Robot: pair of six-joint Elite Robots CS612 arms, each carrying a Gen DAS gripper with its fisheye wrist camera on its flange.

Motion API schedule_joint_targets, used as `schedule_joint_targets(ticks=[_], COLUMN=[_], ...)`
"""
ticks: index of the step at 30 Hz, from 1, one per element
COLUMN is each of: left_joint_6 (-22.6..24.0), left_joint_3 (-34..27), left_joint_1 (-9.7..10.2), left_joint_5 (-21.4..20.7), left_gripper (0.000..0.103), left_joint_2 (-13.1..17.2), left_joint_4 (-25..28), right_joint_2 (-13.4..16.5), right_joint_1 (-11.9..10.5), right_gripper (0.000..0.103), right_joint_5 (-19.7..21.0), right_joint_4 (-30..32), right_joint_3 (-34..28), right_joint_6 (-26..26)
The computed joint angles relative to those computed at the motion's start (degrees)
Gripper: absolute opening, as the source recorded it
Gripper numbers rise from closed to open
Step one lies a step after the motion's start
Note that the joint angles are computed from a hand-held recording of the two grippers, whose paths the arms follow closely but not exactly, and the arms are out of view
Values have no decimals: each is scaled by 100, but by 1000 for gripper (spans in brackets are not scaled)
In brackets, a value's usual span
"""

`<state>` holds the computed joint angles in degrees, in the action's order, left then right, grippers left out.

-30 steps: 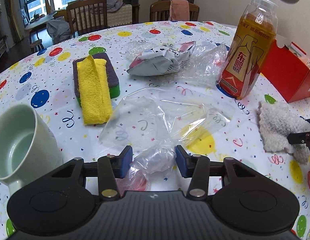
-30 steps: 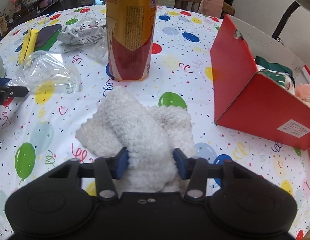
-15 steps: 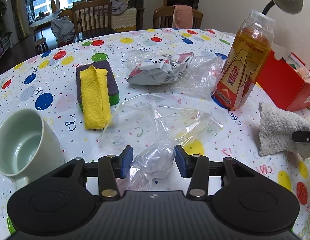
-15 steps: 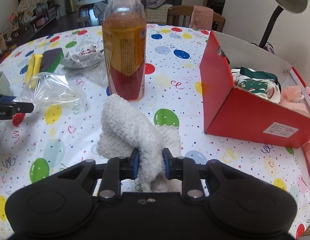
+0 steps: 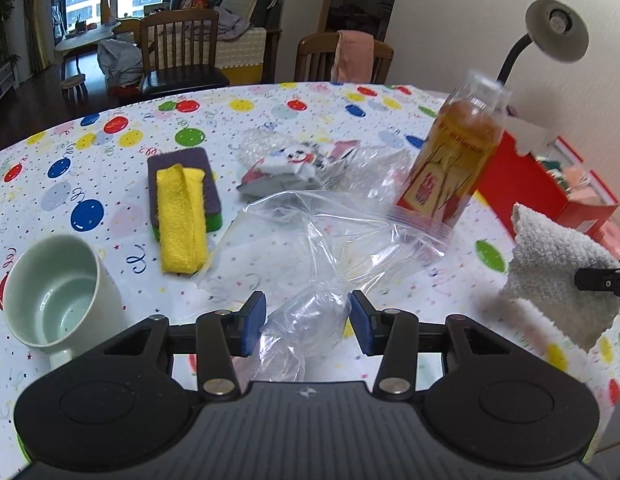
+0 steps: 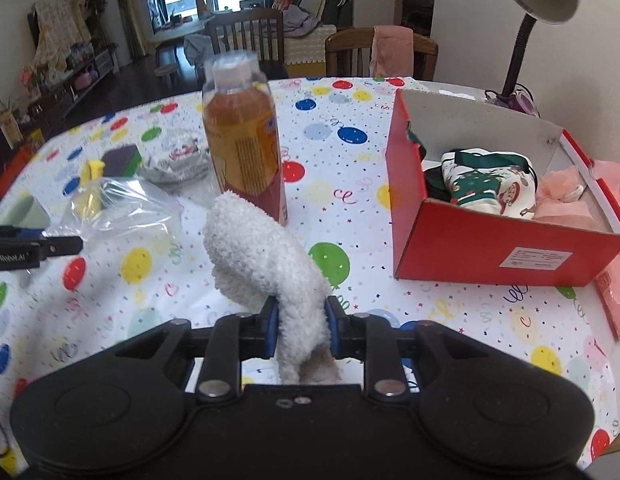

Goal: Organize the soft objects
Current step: 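Lift and carry the towel and plastic bag with both tools over the shoebox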

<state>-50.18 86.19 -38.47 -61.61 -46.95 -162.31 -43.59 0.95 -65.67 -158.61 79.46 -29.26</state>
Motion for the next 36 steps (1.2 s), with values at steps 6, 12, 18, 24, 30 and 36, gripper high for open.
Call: schedule_joint_targets(ticks=[6,12,18,24,30,36], left_joint_6=[134,410,693,909,1158,1368], left_joint_3=[-116,-279,-482,-758,-1173,-1568], left_joint_1=[-30,-78,-123,-160,-181,-184], left_joint_5=[-87,-187,-242,-208,-204,-290], left_gripper=[45,45,45,45,45,45], left_joint_2=[-36,-33,-10,59,217,427], left_joint_4=[-112,-260,-372,-391,-397,-248], right_joint_2=[-127,-208,-253,-235,-129,13], right_joint_1=[-82,-123,-208,-274,-355,-446], right_gripper=[23,23,23,23,23,23], right_joint_5=[278,418,763,917,929,939], right_joint_4=[75,225,300,207,123,128], right_joint_3=[-16,-92,-203,-334,-577,-827], right_joint_6=[210,394,622,702,782,848])
